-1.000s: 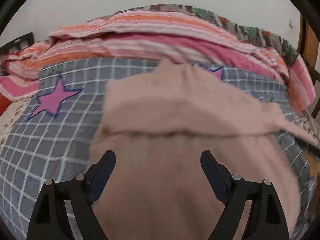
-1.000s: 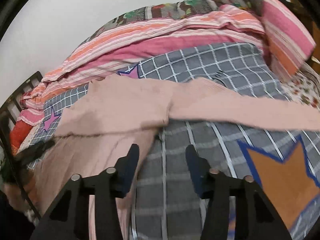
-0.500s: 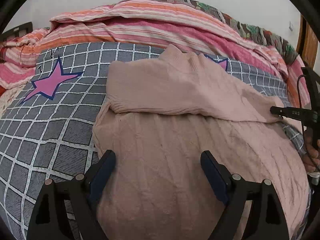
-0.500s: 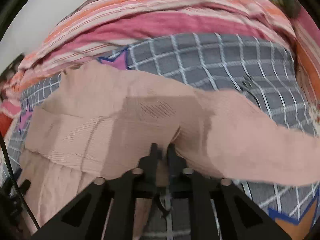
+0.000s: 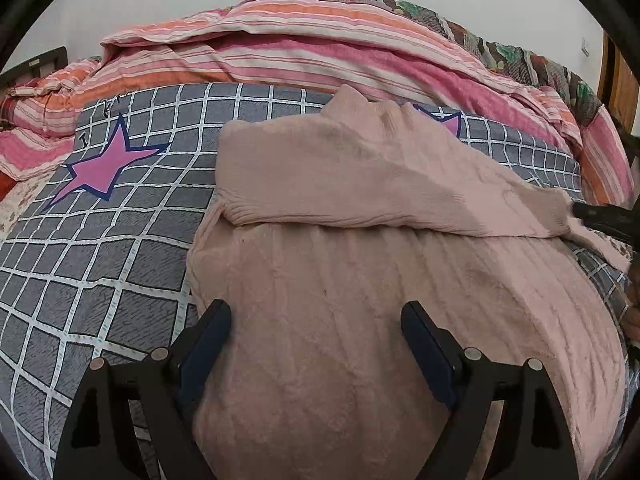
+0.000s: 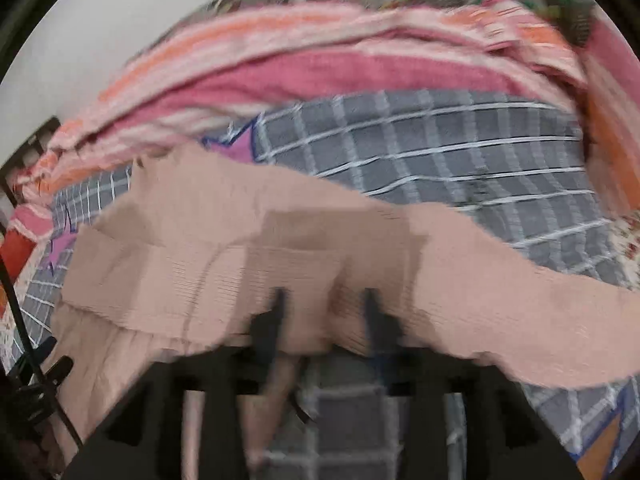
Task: Fold small clothes
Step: 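Grasp the other sleeve cuff with the right gripper and lift it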
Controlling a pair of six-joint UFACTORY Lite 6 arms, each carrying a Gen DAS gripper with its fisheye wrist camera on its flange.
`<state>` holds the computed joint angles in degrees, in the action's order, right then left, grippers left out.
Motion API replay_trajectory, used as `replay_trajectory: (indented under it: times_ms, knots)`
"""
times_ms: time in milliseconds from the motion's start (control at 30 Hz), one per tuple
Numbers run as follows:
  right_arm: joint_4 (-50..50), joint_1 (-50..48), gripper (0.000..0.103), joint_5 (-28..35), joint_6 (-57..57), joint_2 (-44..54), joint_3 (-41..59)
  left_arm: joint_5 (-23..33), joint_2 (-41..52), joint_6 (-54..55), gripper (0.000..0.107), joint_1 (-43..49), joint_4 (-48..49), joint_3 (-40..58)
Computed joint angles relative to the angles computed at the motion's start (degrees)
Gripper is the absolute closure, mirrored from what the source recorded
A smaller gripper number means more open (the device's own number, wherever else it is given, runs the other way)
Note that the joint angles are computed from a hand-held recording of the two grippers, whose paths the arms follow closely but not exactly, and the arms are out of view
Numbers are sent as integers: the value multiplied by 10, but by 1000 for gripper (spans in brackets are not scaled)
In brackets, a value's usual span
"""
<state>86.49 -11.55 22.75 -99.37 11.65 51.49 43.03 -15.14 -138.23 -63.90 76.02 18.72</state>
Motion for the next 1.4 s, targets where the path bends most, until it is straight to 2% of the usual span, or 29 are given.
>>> replay_trajectory:
  times_ms: [100,200,367,433,533,567,633,767,833,900,933,967,1033,1167,1300,1400]
  knots:
    - [6,-90,45,17,-52,-55,-46,-1,5,9,21,4,-4,4]
    - [-10,-202,45,37,-93,-59,-39,0,9,14,21,5,-7,6]
    - [-129,-362,45,94,-17,55,86,0,13,16,21,5,-9,10]
    - [-186,-397,45,118,46,122,155,3,23,24,21,5,-14,15]
    - [-199,-440,45,197,63,185,225,8,34,33,20,5,-22,22]
    - [-200,-444,45,202,72,201,246,11,37,35,20,4,-25,24]
    - [-208,-435,44,174,106,229,285,13,41,36,20,2,-28,26]
    - [-239,-441,45,221,181,296,377,14,44,38,19,1,-31,29]
    - [-242,-434,51,210,188,303,392,14,44,40,19,2,-31,30]
    - [-246,-421,71,181,187,302,396,13,44,38,19,2,-30,29]
    - [-245,-414,88,166,175,295,389,14,44,36,19,0,-30,29]
    - [-243,-411,93,162,166,292,387,14,43,34,19,0,-29,29]
    - [-218,-399,97,124,132,264,355,11,40,32,19,2,-25,26]
    - [-125,-376,97,53,3,157,241,9,32,29,20,4,-21,21]
    - [-48,-347,97,23,-85,45,148,5,20,23,20,5,-15,13]
    - [-49,-319,97,14,-72,-31,102,6,10,18,20,2,-13,6]
